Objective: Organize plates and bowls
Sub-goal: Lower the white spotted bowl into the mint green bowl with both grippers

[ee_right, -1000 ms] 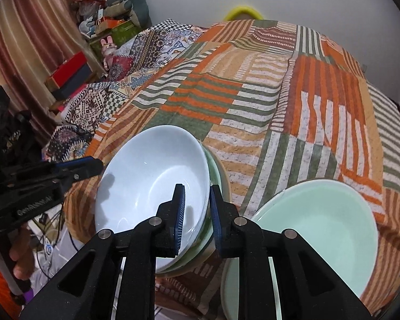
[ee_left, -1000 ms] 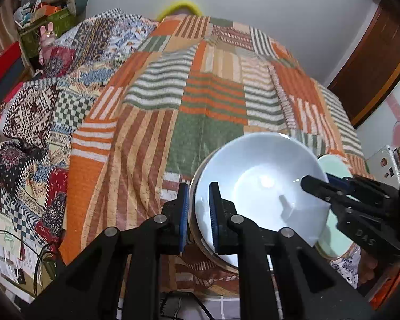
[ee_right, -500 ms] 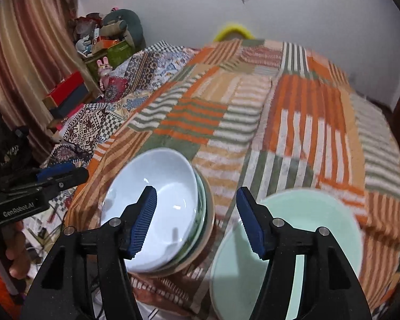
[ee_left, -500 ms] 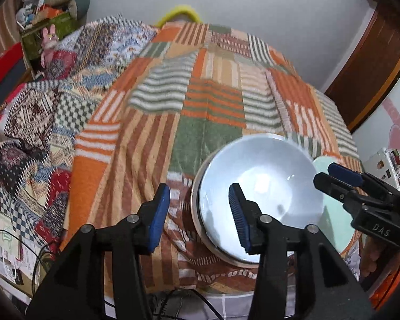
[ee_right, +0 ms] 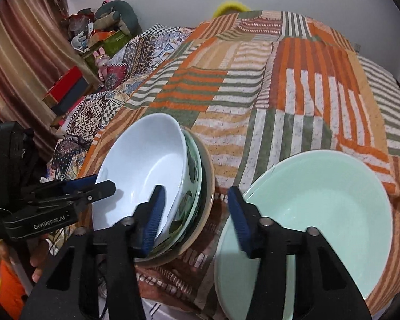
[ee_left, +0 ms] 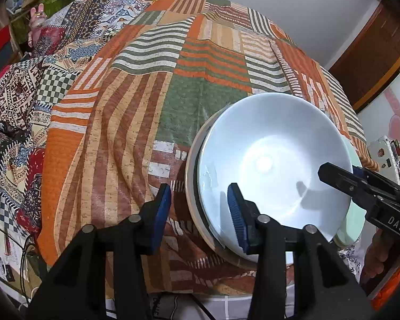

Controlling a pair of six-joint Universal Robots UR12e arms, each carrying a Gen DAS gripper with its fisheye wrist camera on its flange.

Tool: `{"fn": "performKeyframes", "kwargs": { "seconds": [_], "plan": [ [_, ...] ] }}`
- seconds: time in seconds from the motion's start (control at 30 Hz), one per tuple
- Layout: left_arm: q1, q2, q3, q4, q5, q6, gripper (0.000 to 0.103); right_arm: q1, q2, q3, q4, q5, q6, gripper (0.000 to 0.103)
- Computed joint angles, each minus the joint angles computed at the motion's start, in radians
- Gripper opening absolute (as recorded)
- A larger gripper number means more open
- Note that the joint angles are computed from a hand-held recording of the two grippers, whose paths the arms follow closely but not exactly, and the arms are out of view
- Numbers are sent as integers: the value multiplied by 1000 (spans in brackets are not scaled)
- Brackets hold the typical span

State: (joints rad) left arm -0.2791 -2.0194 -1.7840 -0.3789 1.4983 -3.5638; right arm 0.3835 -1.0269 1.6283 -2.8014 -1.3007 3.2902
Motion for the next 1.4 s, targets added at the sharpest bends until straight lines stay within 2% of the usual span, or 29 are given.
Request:
{"fn": "performKeyframes", "kwargs": {
  "seconds": [0.27, 0.5, 0.73, 0.9, 1.1, 1.4],
  "plan": [
    [14, -15, 4, 12, -73, -15, 28, -4, 12, -9, 12, 39, 18, 35],
    [11, -16, 7, 7, -63, -9, 28, 0, 14, -11, 12, 17, 25, 34],
    [3, -15, 21, -26, -31, -19, 28, 15, 13, -25, 41, -48, -6, 34],
    [-3, -11, 23, -31, -16, -15, 28, 7, 13, -29, 51, -22, 11, 34],
    [0, -3, 14, -17, -25, -36, 28, 12, 7, -26, 42, -30, 14, 34],
    [-8, 19, 5, 7, 3, -42, 28, 9, -8, -12, 10, -10, 17, 33]
  ]
}}
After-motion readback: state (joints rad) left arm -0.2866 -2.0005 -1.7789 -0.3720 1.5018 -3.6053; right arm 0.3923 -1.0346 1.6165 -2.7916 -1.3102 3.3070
